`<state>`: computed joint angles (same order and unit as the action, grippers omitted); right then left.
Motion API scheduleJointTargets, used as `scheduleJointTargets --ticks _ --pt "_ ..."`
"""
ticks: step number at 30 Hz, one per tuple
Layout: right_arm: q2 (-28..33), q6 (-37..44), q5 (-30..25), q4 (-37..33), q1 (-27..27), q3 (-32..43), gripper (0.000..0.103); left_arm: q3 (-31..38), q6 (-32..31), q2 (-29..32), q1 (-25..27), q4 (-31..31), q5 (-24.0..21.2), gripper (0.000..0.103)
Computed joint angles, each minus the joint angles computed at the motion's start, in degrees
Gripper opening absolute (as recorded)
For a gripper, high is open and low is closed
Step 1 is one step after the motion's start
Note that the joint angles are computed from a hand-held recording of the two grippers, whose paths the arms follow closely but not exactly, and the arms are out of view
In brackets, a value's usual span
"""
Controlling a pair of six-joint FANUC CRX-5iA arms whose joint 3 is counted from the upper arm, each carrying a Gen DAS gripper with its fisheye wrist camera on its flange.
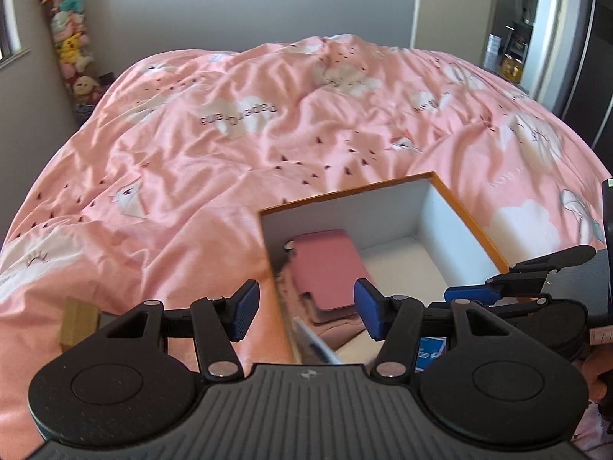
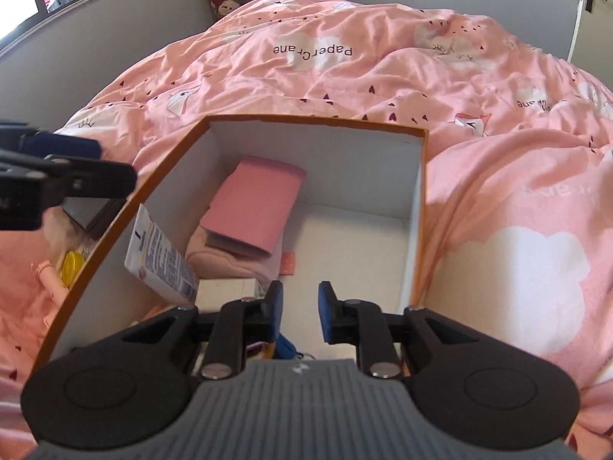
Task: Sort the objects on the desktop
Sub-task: 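Lower the white charger into the box and open the left tool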
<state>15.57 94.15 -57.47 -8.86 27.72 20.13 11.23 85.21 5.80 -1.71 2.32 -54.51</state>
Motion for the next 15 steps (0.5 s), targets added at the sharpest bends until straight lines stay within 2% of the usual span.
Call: scheduleJointTargets --ticks 2,4,11,15 --pt "2.32 0.02 -3.49 -3.54 -0.77 3.98 0.021 -0.90 0.30 -0.52 0.68 -0.10 0.12 0.065" --pt "4.19 -1.97 -6.01 -4.24 -0.35 6.46 0.021 -2.15 0.87 -1.22 1.35 -0.26 0.40 0.065" --pt "8.21 -8.12 -9.18 -1.91 1.87 9.20 0.021 -7.44 1.24 -3.44 4.90 3.66 1.81 0.065" --pt "8.65 -10.38 -8.65 -0.94 2.49 8.46 0.021 -7.12 2.63 -2.50 5.21 2.40 0.09 0.065"
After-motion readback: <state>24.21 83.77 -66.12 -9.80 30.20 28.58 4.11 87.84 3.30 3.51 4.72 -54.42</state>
